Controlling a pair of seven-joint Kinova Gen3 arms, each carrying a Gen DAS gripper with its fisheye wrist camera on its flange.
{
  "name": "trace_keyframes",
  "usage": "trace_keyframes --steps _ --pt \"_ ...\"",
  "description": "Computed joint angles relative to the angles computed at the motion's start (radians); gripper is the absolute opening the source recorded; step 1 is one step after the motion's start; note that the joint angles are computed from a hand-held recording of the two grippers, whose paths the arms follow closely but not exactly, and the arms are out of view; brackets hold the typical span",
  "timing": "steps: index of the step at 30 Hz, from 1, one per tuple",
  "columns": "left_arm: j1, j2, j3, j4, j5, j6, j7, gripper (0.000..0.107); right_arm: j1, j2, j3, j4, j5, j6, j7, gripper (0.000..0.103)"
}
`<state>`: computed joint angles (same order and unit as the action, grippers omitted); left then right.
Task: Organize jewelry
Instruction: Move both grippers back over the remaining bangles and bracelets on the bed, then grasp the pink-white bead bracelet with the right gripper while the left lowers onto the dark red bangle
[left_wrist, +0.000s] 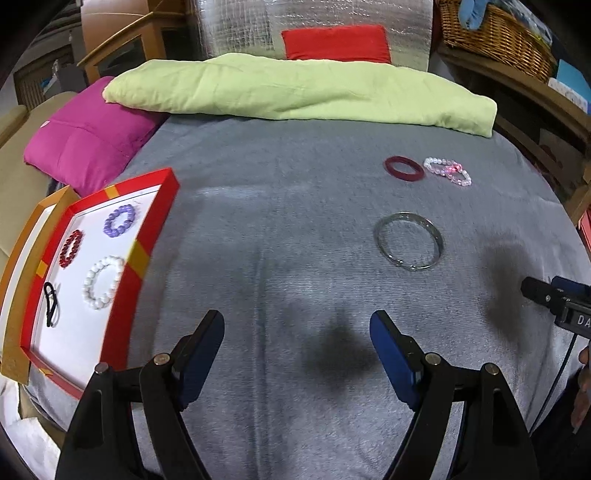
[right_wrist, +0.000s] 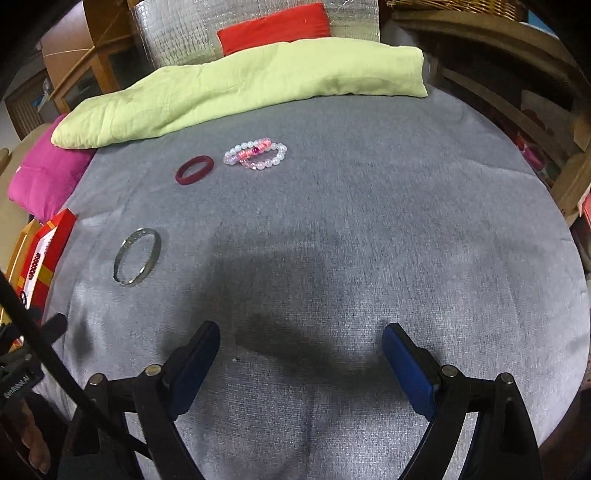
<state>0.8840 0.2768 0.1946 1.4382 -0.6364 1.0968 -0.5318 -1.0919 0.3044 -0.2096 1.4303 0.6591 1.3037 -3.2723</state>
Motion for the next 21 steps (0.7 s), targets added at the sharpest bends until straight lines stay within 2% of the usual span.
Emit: trace_keyframes --steps 3,6,11,13,17,21 --pt "0.000 0.017 -0.001 -0.017 0.000 -0.007 -0.007 0.082 0.003 -0.013 0.001 0.011 0.009 -0.016 -0.015 0.091" --pt "0.001 0.028 -0.008 -0.028 0.005 -0.017 -0.015 0.082 0.037 -0.049 0.000 0.042 0.001 -0.081 -0.030 0.091" --pt "-0.003 0.036 -0.021 -0.025 0.017 -0.055 -0.026 0.082 0.139 -0.091 0.004 0.051 -0.029 -0.210 0.006 0.075" --pt "-0.001 0.032 -0.026 -0.014 0.010 -0.072 -0.022 0.082 0.193 -0.083 0.012 0.023 -0.067 -0.256 0.059 0.069" --pt "-0.006 0.019 -0.032 0.016 -0.005 -0.113 -0.004 0.081 0.314 -0.034 0.041 -0.045 -0.219 -0.357 0.181 0.051" --pt "-0.027 0.001 -0.032 0.034 0.000 -0.146 0.005 0.082 0.367 0.047 0.076 -0.151 -0.328 -0.339 0.268 0.044"
